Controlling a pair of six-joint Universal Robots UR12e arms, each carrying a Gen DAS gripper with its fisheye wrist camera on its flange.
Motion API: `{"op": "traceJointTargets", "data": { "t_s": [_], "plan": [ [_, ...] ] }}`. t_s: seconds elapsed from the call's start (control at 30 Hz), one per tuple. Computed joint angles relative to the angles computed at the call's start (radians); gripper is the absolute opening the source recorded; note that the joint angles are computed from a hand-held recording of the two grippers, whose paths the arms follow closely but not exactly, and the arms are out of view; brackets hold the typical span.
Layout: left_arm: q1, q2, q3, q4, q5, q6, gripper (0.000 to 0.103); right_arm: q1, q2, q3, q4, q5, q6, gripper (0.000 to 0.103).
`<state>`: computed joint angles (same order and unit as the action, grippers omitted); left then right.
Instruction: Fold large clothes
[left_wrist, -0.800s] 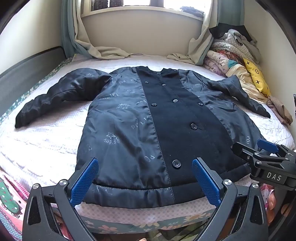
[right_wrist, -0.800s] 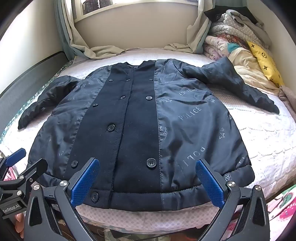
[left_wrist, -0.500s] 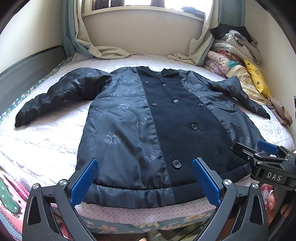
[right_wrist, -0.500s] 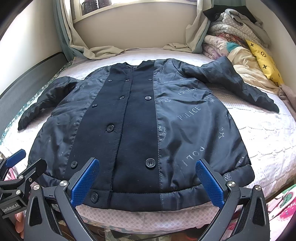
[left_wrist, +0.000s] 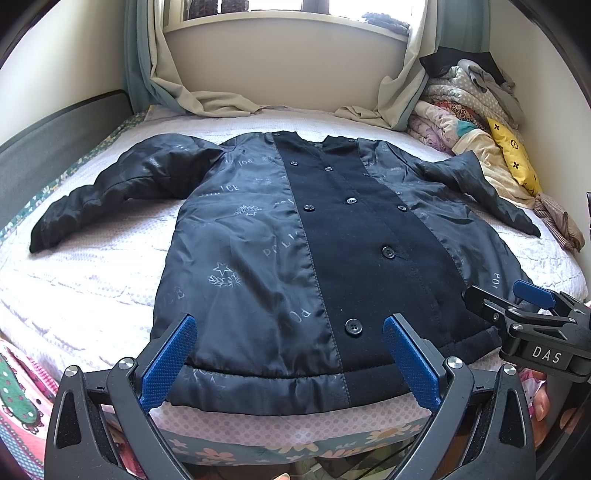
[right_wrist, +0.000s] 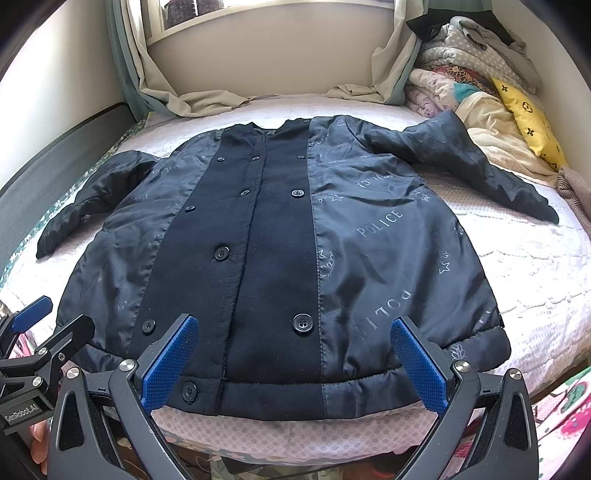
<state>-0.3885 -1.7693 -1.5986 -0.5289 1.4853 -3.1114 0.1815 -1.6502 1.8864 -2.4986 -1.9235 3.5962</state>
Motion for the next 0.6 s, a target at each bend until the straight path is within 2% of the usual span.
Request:
{"op": "traceJointTargets", "data": {
  "t_s": [0.4, 0.6],
  "plan": [
    [0.004, -0.001, -0.002, -0.001, -0.006, -0.006, 0.102, 0.003, 0.004, 0.001, 0.002, 0.006, 0.006, 0.103],
    [0.007, 0.0, -0.005, -0.013, -0.017, -0.024, 0.102, -0.006, 0.001, -0.008, 0.045, 0.04, 0.023, 0.103]
  ]
}}
